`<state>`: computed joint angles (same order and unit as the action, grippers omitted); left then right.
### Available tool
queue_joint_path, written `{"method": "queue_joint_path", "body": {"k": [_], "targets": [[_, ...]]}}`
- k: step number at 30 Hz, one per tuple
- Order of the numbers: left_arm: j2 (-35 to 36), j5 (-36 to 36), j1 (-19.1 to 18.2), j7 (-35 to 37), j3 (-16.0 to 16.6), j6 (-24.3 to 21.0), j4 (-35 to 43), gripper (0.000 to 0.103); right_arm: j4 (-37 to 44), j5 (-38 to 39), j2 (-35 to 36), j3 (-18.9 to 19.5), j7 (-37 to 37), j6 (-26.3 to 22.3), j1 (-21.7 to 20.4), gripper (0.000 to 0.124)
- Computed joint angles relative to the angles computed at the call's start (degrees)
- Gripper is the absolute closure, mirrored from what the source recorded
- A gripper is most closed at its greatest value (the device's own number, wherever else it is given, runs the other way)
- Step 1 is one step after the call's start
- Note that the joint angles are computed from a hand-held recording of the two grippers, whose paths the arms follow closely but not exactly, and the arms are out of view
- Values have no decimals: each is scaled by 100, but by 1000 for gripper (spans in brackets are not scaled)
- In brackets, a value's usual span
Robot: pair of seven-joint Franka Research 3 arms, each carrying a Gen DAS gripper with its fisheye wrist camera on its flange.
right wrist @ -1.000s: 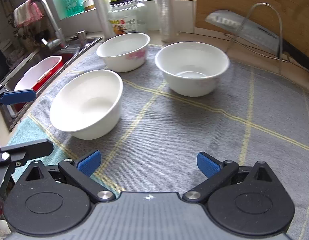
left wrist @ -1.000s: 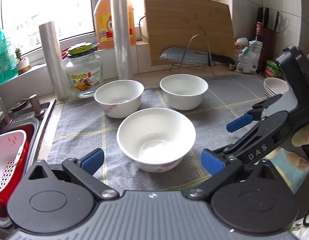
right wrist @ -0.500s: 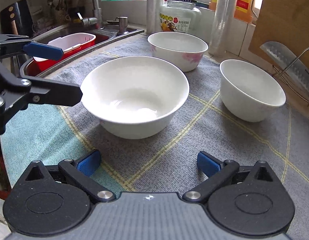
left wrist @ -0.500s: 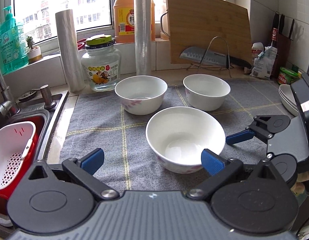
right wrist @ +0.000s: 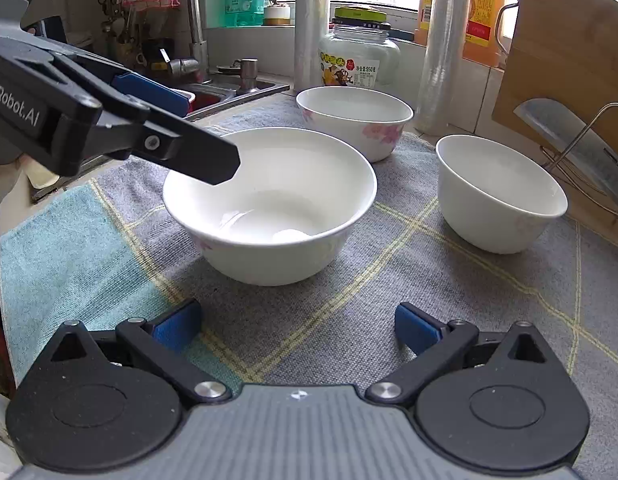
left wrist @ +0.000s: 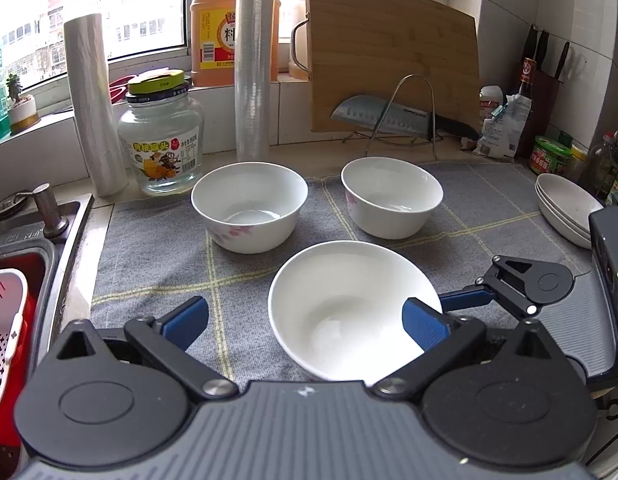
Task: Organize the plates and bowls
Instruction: 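Grasp the rim of the large white bowl with the left gripper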
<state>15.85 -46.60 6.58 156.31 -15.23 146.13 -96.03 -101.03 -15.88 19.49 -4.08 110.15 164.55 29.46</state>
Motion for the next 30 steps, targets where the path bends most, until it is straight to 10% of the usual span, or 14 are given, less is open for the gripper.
{"method": "queue_joint_path", "body": {"k": [30], "targets": [[1405, 1749, 5, -771, -133, -2505, 2349, 19, 555, -193, 381, -444, 270, 310, 439, 28]]}}
